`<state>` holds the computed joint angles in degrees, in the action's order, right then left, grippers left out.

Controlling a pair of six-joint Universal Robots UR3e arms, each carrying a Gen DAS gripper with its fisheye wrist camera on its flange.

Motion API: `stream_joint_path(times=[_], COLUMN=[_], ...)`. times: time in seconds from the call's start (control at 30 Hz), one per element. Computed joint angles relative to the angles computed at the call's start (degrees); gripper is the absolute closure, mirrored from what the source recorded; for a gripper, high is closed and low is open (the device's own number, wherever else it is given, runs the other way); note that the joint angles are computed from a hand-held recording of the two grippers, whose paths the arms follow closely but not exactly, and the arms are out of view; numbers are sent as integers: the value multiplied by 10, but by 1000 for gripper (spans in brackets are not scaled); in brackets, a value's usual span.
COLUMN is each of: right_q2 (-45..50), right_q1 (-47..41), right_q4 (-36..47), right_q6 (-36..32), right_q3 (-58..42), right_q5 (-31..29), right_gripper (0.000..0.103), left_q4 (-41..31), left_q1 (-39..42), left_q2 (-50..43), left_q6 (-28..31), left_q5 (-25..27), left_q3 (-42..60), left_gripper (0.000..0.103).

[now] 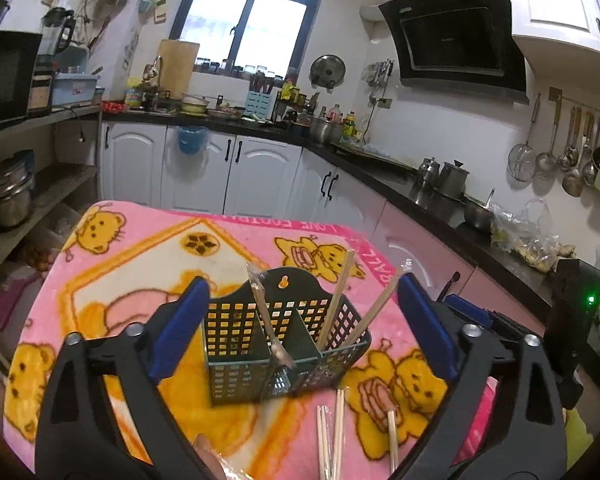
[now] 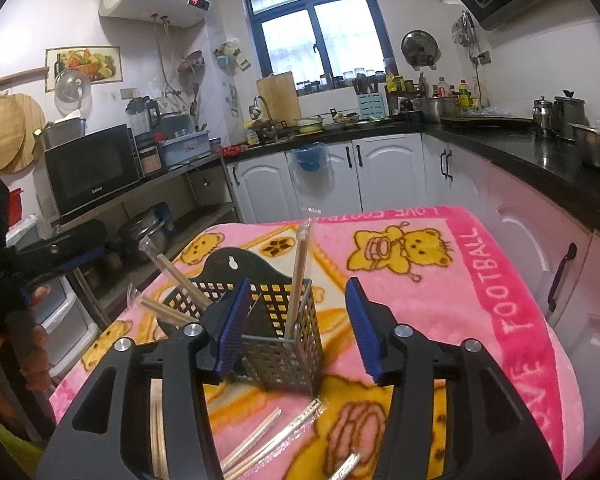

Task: Organize utensils
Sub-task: 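Move both tools toward the wrapped chopsticks lying beside the caddy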

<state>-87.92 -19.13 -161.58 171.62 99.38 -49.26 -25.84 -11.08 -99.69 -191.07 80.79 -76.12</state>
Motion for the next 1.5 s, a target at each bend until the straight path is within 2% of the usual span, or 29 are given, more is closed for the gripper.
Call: stream_joint_path(times=[0.37,0.77,1.5], right_q2=[-58,-101,-104], right_q1=[-25,-36,-19], right_q4=[-3,10,42], right_q6=[-22,-52,-95], right_q3=[71,130,167], right_q5=[17,21,3], right_gripper=[45,38,37], left_q4=[18,36,63], left_q1=[-5,-10,5], left_q2=[65,92,119], left_q6=[-8,-22,-41], left_q5=[11,15,28], left_q3=[-99,-174,-298], left_gripper=[11,11,11])
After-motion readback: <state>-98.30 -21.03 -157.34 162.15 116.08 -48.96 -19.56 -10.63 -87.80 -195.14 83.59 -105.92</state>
